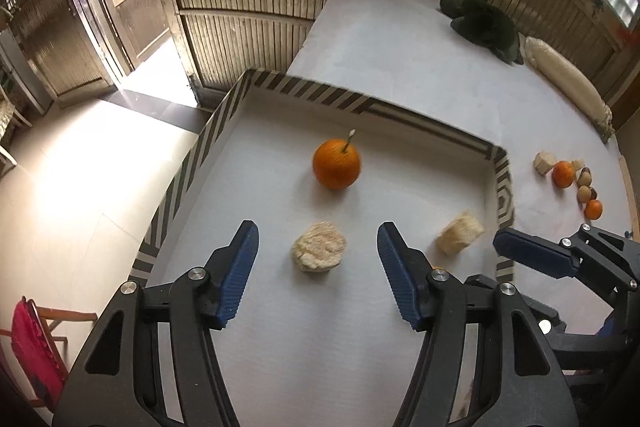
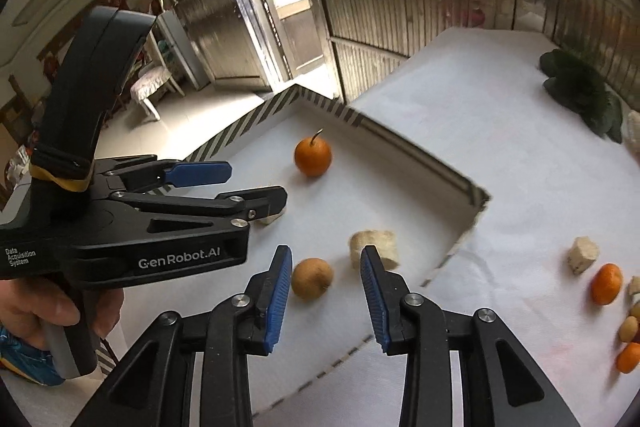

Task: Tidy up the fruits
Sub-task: 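Move both open tools back over the table items, then grasp another round white chunk with the left tool while the right grasps an orange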

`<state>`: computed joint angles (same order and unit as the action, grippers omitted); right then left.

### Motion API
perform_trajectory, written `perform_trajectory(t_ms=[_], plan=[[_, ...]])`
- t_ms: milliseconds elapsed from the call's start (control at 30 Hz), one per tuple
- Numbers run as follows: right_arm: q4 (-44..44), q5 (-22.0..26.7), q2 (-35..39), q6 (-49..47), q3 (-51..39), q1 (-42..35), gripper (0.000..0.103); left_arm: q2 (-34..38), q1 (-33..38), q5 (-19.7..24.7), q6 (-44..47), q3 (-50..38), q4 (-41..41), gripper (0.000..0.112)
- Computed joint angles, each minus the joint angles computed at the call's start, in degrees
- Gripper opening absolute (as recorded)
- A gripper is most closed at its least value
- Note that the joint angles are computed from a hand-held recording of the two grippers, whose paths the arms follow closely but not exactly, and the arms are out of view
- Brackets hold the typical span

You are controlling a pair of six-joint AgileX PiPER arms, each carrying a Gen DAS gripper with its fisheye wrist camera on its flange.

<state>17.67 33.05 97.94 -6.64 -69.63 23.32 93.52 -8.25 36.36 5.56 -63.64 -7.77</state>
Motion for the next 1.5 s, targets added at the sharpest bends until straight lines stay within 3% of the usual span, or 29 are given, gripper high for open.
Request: perform_trajectory(t_ms=[600,1167,1500], plan=[[-1.7,-0.3,-13.6,0.0,15.1,-13.7,0.035,-0.2,-16.0,2.5,-14.0,-5.3,7.9,0.062],[5.1,5.6,-21.6,-14.8,23.5,-35.7,0.035,13.7,-28.5,7.0,-15.5,-21.6,7.2,0.062],[10.4,5.6,-19.7,-22.4,22.8,-39.7,0.035,23.5,-29.7,10.8,-12.4,-33.3,6.9,0.062]])
